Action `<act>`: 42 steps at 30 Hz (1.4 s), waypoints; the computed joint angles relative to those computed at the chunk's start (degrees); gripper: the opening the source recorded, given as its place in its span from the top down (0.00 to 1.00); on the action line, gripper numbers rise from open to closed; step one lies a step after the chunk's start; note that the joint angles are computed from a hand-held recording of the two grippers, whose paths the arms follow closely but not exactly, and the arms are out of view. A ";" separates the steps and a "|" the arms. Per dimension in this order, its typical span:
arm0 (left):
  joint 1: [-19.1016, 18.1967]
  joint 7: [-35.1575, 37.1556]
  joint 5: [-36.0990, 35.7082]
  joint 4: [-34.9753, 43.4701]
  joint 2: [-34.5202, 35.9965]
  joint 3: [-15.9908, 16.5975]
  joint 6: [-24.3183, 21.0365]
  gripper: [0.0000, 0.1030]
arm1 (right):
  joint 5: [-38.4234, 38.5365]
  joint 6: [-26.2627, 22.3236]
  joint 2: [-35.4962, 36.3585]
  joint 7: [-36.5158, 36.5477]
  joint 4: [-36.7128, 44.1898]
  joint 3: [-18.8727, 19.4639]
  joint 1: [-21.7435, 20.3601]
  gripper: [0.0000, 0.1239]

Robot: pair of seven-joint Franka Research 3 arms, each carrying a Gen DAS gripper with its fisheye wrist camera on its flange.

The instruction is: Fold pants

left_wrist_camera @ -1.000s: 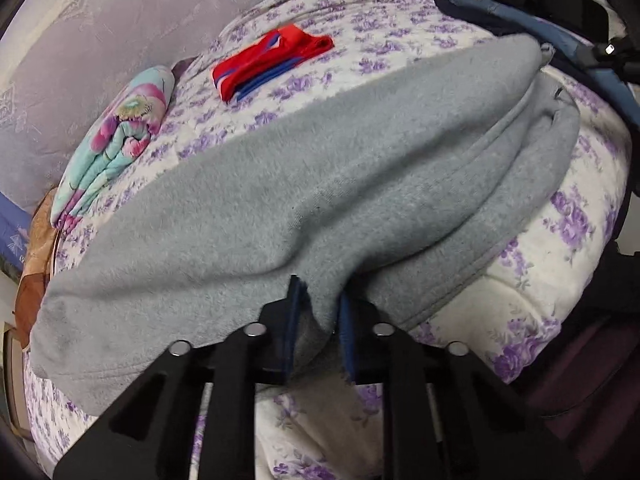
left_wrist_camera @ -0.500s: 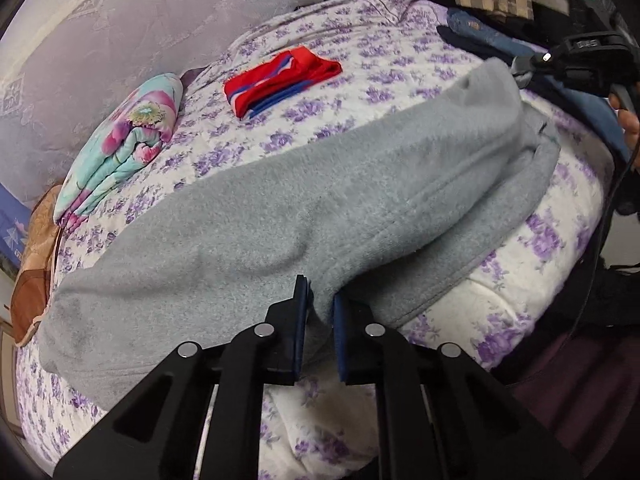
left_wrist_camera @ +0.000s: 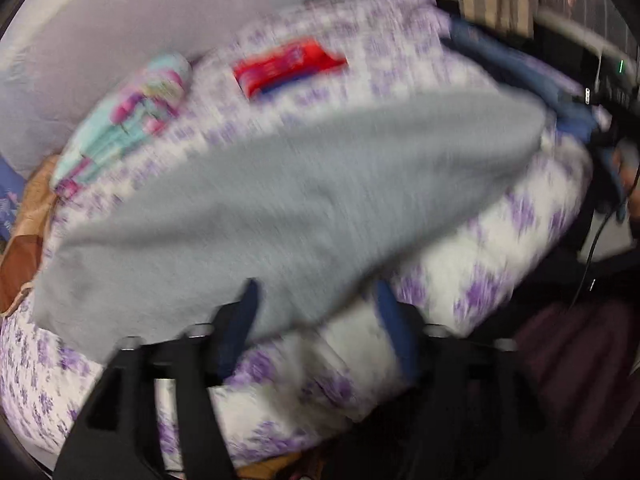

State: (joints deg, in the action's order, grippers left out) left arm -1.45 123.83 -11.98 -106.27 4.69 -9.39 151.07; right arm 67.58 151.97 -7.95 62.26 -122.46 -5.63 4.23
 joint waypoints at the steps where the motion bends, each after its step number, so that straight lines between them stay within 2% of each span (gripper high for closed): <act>1: 0.22 0.09 -1.49 0.41 0.06 -0.03 1.17 0.30 | 1.11 -1.63 0.99 0.64 0.73 -0.32 0.02 0.22; 3: 0.44 -1.18 -2.62 2.93 1.87 -0.03 1.24 0.30 | -1.66 -4.70 4.56 5.82 3.34 0.01 -0.55 0.23; 5: 0.65 -2.14 -2.15 5.89 4.90 -0.28 0.63 0.30 | -2.32 -4.75 7.86 6.51 5.80 1.07 -0.78 0.32; 6: 0.32 -4.68 -0.03 7.78 7.04 -0.09 -0.53 0.30 | -2.29 -4.99 8.93 5.19 6.99 1.60 -0.93 0.57; 7: 0.51 -5.72 0.53 9.51 8.84 -0.43 -2.42 0.30 | 1.76 -8.43 10.22 1.06 8.62 1.67 -1.69 0.77; 8: 0.71 -6.67 1.06 10.74 10.29 -0.74 -3.78 0.30 | 5.25 -10.72 10.74 -1.19 9.34 1.82 -2.50 0.79; 10: 0.83 -8.21 2.48 12.09 12.29 -1.34 -6.39 0.30 | 5.75 -10.02 10.52 -4.11 10.00 2.32 -3.14 0.84; 13: 0.50 -10.54 4.52 11.38 12.74 -1.96 -5.21 0.30 | 7.06 -9.19 10.94 -7.04 12.97 2.00 -4.44 0.91; 17: 0.29 -13.05 4.04 16.72 15.36 -3.30 -7.91 0.30 | 4.54 -10.76 14.59 -8.14 21.18 2.26 -6.20 0.92; 21: -0.77 -14.33 4.31 21.26 18.14 -4.51 -7.58 0.31 | 5.52 -12.47 16.76 -13.16 28.44 3.38 -8.53 0.92; 23: -0.67 -14.75 2.34 24.42 20.44 -5.80 -7.84 0.30 | 6.35 -10.26 17.36 -16.02 30.09 3.61 -9.17 0.92; 25: -0.98 -15.74 1.22 28.70 23.68 -6.59 -10.15 0.30 | 2.79 -7.45 19.03 -12.21 30.77 3.16 -9.54 0.92; 26: -1.92 -16.62 2.27 31.15 25.75 -6.23 -11.32 0.30 | -1.85 -6.98 21.55 -6.38 31.78 2.45 -9.69 0.92; 28: -3.21 -18.64 4.43 33.55 27.98 -5.35 -12.43 0.30 | -11.15 -10.22 26.50 5.00 33.64 2.09 -10.91 0.89; 29: -2.66 -18.25 3.87 33.03 27.74 -5.99 -11.85 0.30 | -12.19 -11.26 27.50 7.48 33.66 1.48 -10.86 0.86; 30: -1.93 -17.33 3.18 32.20 26.99 -6.69 -11.46 0.30 | -11.06 -9.91 26.98 7.50 32.11 2.36 -11.54 0.74; 32: -0.45 -16.01 1.75 29.26 24.30 -7.36 -10.00 0.30 | -10.52 -4.26 23.94 7.96 28.23 3.64 -11.60 0.52; 33: 0.24 -15.40 0.98 27.31 22.70 -7.49 -8.71 0.30 | -9.70 -1.63 22.34 7.10 26.60 4.30 -11.56 0.32; 34: 0.73 -15.08 0.46 25.87 21.37 -7.37 -7.70 0.30 | -7.65 1.09 20.71 5.54 25.07 5.13 -11.46 0.27; 35: 1.16 -15.11 0.24 24.07 19.74 -6.91 -6.28 0.29 | -6.01 1.32 19.84 4.13 24.30 5.62 -11.54 0.27; 37: 1.97 -15.71 0.06 20.67 16.91 -5.75 -3.52 0.24 | -7.18 -1.49 20.64 7.07 25.65 5.39 -11.03 0.27; 39: 2.13 -18.01 1.35 18.54 15.44 -3.93 -1.20 0.21 | -13.23 -4.02 23.16 13.41 28.41 4.59 -9.84 0.29; 40: 2.23 -19.40 2.16 18.46 15.49 -3.09 -0.88 0.21 | -17.43 -5.40 25.60 18.52 30.82 3.37 -8.66 0.43; 41: 2.33 -22.04 3.31 18.43 15.71 -1.77 -1.24 0.21 | -17.62 -6.66 26.75 19.88 31.56 4.16 -9.39 0.59; 42: 2.81 -23.83 3.59 18.58 16.01 -1.26 -1.93 0.21 | -13.78 -9.66 28.50 17.90 33.09 6.84 -12.13 0.79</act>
